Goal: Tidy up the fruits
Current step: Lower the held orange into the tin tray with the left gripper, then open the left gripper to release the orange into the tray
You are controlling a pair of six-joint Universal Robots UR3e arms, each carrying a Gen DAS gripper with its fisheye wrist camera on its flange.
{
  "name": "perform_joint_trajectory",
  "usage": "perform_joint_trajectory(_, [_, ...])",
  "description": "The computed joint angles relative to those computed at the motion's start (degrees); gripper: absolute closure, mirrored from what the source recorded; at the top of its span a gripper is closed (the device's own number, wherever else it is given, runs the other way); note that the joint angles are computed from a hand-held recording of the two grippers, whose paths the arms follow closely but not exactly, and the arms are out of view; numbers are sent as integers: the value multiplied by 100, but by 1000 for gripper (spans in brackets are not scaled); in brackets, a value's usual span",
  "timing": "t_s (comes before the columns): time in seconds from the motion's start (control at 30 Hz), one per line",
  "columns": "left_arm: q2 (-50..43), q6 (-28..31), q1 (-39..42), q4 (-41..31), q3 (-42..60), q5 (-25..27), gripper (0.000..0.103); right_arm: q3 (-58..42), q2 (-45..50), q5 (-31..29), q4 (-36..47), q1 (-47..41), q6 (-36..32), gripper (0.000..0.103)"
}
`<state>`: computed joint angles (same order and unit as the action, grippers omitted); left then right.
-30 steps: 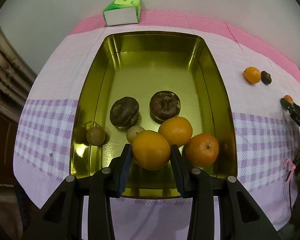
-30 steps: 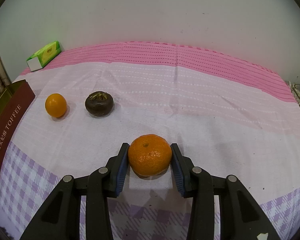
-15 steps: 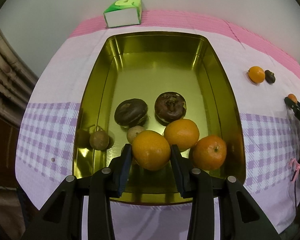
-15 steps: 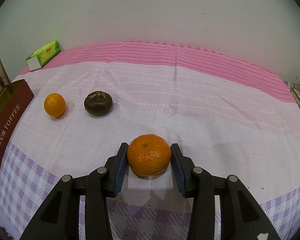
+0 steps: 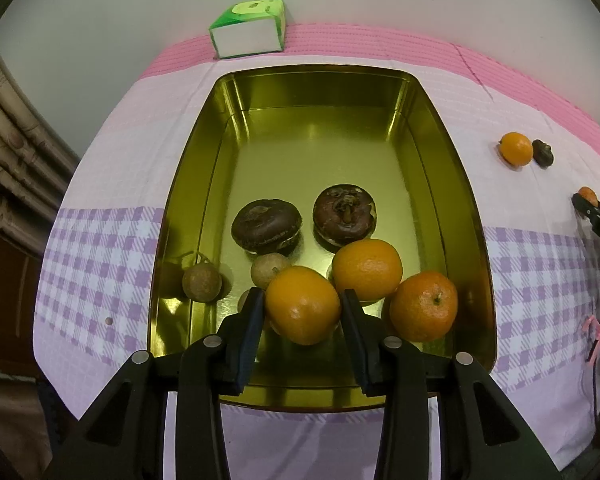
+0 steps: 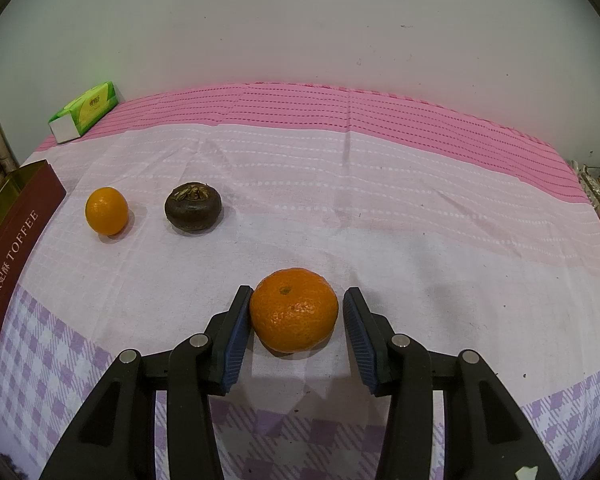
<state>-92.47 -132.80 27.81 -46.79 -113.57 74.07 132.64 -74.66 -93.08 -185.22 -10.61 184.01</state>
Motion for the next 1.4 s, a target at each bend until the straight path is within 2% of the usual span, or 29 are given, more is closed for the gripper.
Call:
perform_joint_trajectory(0.37, [-13,8,2,111,-48,16,62,-35,63,-36,-23,18,20,58])
perform_joint_trajectory(0.9, [425,30,187,507,-373,-285,48,-40,67,13,-16,-34,18,55])
perform_joint_trajectory(1.03, [452,35,262,463,-339,-310,47,-30,57,19,-18,-55,-5,55])
perform_joint_trajectory(1.2, [488,-68,332,441,-256,-320,41,-25,52,31,-19,-57,0,55])
perform_joint_trajectory(1.4, [434,-104,454,316,-126,-300,40,-1,27,55,-25,-74,-28,57])
